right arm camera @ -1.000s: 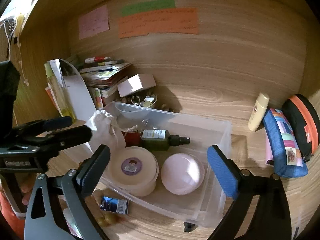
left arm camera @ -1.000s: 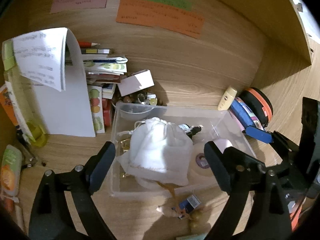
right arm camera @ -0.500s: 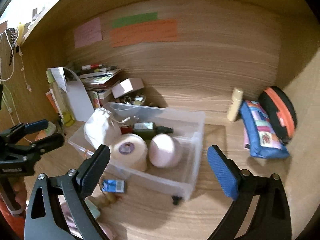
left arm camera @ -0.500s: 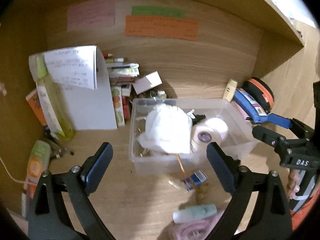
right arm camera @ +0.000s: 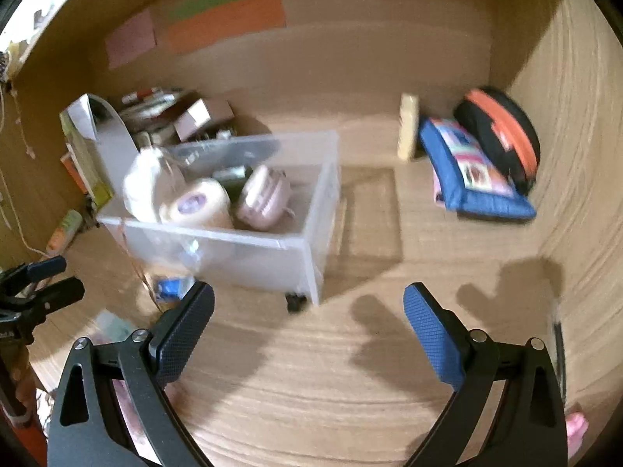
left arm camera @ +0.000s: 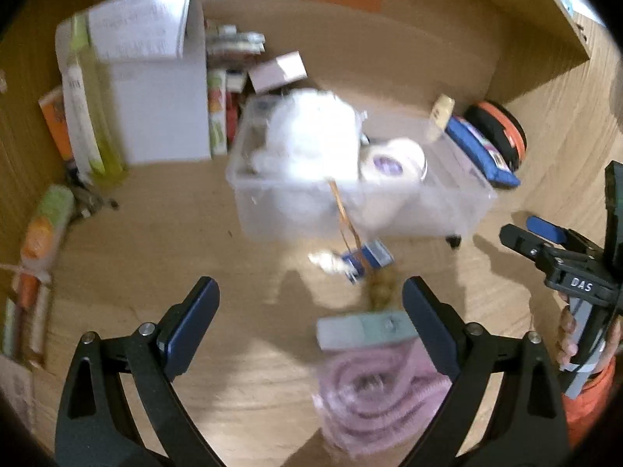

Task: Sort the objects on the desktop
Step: 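Withdraw right gripper from the bin while left gripper moves toward pink rope, then grasp the mint-green tube on the rope bag with left gripper and lift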

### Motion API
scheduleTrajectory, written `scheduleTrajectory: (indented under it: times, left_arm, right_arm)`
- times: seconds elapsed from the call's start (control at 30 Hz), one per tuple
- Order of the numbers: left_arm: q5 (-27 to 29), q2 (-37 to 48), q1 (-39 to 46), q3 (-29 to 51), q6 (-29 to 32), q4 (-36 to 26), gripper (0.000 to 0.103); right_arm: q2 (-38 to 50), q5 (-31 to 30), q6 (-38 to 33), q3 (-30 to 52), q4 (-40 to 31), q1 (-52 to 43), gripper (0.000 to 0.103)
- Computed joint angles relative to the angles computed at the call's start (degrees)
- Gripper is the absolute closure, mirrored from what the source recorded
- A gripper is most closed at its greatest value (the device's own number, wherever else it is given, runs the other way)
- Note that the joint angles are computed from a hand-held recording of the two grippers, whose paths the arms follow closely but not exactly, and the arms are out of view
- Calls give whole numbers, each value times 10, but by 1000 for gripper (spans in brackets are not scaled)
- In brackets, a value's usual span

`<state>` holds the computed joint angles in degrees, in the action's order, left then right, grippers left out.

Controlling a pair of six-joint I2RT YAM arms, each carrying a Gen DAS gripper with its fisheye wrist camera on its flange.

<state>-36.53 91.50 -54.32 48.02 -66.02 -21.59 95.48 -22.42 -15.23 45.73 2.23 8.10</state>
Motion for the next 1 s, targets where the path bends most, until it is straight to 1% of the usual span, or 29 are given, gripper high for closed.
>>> scheduleTrajectory:
  times: [0.17, 0.3, 0.33, 0.37, 0.5, 0.53, 0.57, 0.63, 0.73, 0.83, 0.9, 1.0]
  left_arm:
    - [9, 42, -15, 21, -22, -1, 7]
    - [28, 69, -15, 28, -17, 17, 7]
    - [31, 75, -15, 31, -19, 18, 7]
    - [35, 83, -14, 35, -21, 16, 7]
    - [37, 107, -9, 56, -26, 6, 7]
    - [38, 109, -7, 59, -23, 6, 7]
    - [39, 114, -6, 63, -21, 5, 7]
    - [35, 122, -7, 72, -17, 2, 7]
    - [32, 131, -8, 83, -11, -3, 7]
    - [32, 135, -7, 86, -3, 2, 7]
    - [36, 131, -5, 77, 0, 16, 7]
    - [49, 122, -3, 50, 6, 61, 7]
  right_arm:
    - [25, 0, -11, -10, 17, -12, 6]
    - [54, -25, -26, 10, -14, -14, 8]
    - [58, -26, -26, 12, -16, -11, 10]
    - [61, -25, -26, 13, -16, -9, 16]
    - [73, -25, -23, 17, -21, 9, 29]
    - [76, -22, -21, 19, -21, 14, 37]
    - [79, -22, -21, 20, -22, 18, 42]
    - [89, -26, -20, 31, -37, 27, 47]
    - [99, -14, -11, 42, -40, 39, 56]
    - [112, -5, 2, 57, -45, 45, 62]
    - [115, 11, 9, 59, -38, 52, 63]
    - [110, 32, 11, 52, -22, 59, 63]
